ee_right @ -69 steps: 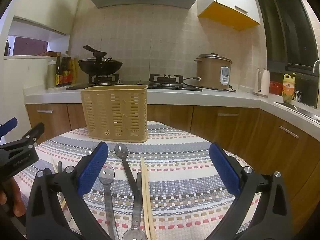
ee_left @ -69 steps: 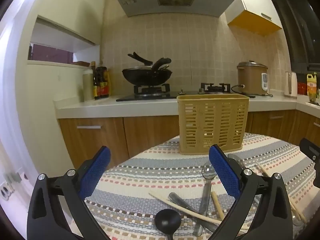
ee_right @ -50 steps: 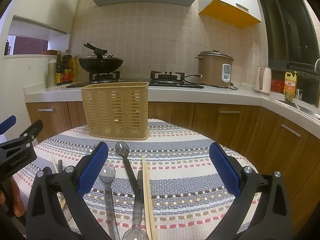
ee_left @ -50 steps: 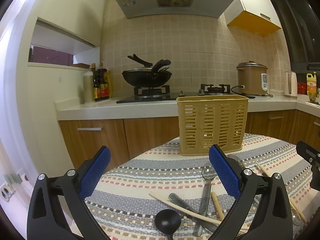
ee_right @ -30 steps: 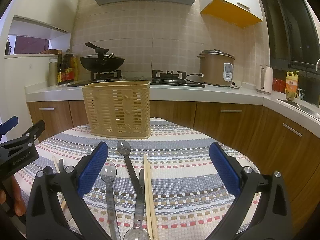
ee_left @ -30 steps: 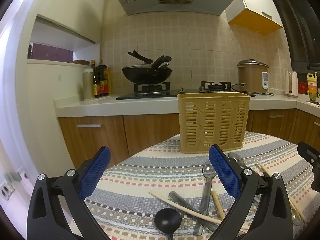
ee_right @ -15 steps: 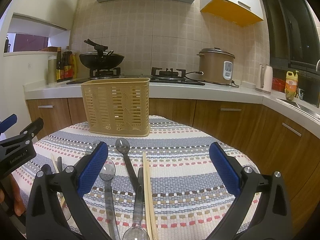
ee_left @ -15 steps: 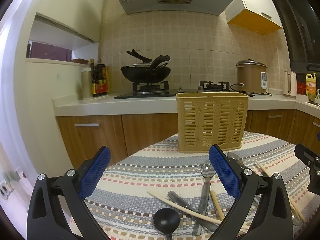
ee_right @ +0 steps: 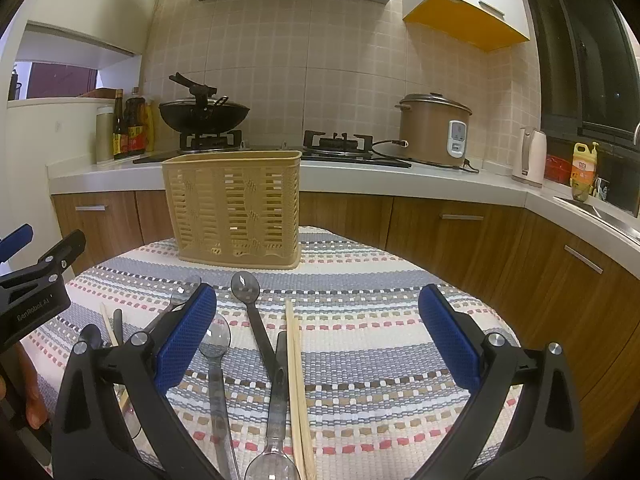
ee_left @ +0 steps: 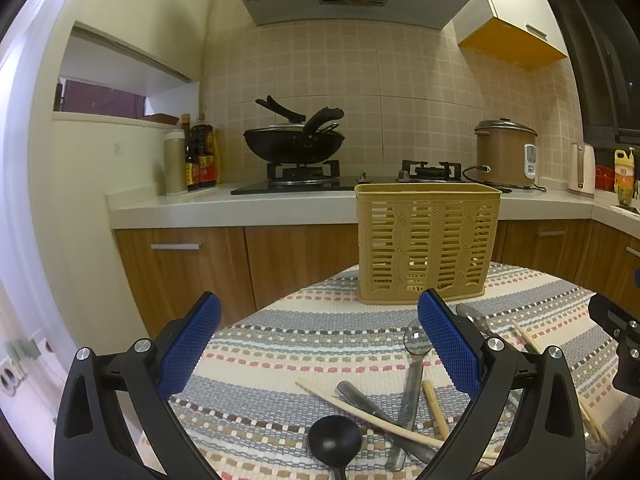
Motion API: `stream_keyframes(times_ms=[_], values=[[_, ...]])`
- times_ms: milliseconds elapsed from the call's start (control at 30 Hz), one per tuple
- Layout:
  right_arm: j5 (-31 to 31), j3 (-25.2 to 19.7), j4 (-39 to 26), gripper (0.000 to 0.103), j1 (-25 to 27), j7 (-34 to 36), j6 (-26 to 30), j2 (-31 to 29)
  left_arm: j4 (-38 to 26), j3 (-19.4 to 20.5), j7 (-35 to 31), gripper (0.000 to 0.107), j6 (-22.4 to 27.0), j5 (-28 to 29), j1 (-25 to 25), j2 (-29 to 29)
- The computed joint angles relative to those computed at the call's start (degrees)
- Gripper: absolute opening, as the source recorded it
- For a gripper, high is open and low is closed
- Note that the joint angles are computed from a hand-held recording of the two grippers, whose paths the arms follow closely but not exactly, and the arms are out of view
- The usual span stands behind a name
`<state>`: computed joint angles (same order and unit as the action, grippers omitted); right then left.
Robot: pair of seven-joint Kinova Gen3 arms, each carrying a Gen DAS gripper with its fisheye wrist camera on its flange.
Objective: Organize utensils
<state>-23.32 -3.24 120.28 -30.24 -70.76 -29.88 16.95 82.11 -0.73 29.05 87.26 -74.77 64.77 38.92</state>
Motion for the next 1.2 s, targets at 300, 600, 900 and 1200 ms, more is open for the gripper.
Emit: stream_keyframes(times_ms=[300,600,900,1200], values=[[-4.49,-15.36,-0.5,0.097,13.01,8.12,-1.05,0.85,-0.43,-0.08,-0.23,0.096,0.09,0.08,0.1,0.22],[-0.22,5.87,-1.48,0.097,-4.58,0.68,2.8,0.73,0.65,-16.75,-1.71,0.096,-10.25,9.8,8.74,-1.03],[0.45,28.04,-6.27,0.097,-22.47,-3.28,16.44,1.14,13.82,-6.24,-2.63,0.078,-30.28,17.21,-5.97,-16.94],[3.46,18.96,-20.58,0.095,-11.54,8.23,37.41,4.05,16.38,10.85,-21.42,0.069,-51.26,25.21,-29.86,-20.82]])
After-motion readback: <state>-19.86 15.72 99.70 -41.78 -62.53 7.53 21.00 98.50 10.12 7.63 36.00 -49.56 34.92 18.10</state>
